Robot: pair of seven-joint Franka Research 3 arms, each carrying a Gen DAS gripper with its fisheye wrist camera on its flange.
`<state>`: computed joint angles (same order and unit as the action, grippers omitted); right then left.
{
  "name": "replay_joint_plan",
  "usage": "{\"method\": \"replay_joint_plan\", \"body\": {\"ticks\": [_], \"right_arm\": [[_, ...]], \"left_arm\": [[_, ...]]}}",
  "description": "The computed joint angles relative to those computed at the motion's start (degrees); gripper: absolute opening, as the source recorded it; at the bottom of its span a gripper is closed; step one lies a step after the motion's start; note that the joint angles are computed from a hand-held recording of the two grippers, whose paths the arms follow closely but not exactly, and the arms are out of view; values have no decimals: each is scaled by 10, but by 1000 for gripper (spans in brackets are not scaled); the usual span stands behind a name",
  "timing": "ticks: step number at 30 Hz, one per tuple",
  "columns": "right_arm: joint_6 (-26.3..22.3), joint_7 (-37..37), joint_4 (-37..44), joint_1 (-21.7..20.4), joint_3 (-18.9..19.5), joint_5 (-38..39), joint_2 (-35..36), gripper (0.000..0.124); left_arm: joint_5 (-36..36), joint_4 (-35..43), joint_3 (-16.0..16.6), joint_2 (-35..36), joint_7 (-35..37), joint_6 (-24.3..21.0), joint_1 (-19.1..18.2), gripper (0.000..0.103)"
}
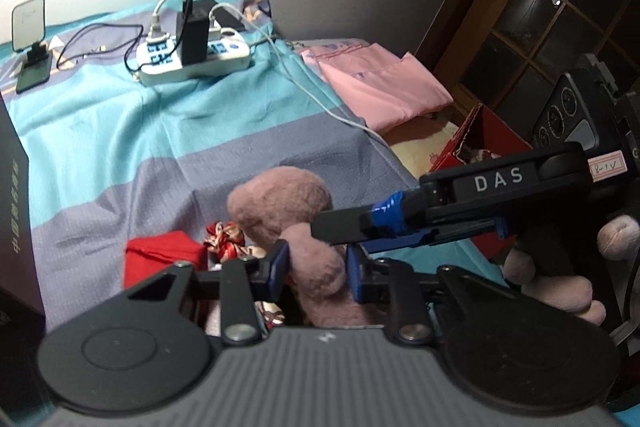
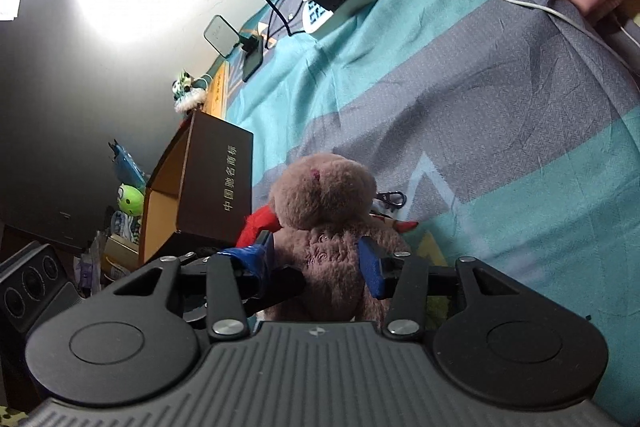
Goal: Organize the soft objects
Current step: 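Carry the teddy bear with the right gripper into the cardboard box and release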
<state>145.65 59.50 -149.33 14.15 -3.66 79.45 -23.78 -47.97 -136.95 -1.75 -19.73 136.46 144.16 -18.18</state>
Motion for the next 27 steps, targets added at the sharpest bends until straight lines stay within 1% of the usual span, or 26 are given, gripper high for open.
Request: {"method": "replay_joint_plan", "body": {"ticks": [2,4,7,10,12,14,18,21,24,27], "right_arm": [[18,-8,7,6,8,14,-12,31],[41,-22,32,17,19,21,-13,31],[63,-61,93,39,28,40,9,31],[73,-108,173,61,38,78,61,31],[67,-128,241,73,47,106,114,31],[64,-127,304,79,63,116,167,31],[87,-66,442,97,109,75,295,31],[104,1,532,106,138,24,387,31],[122,97,616,129,150,-73,474,31],[127,169,659,146,151,-147,523,31]], "left_arm": [[-20,0,14,-19,25,3,-2,22],[-40,4,28,-35,51,13,-2,22],[-62,18,54,-54,92,30,4,22],[-66,45,82,-58,120,42,22,22],[-64,63,99,-53,142,54,38,22],[-53,81,115,-40,155,60,59,22],[-31,129,140,20,156,42,116,22],[-28,159,151,75,158,22,159,22],[-13,196,152,138,136,-6,198,22],[0,227,145,190,113,-28,232,22]]}}
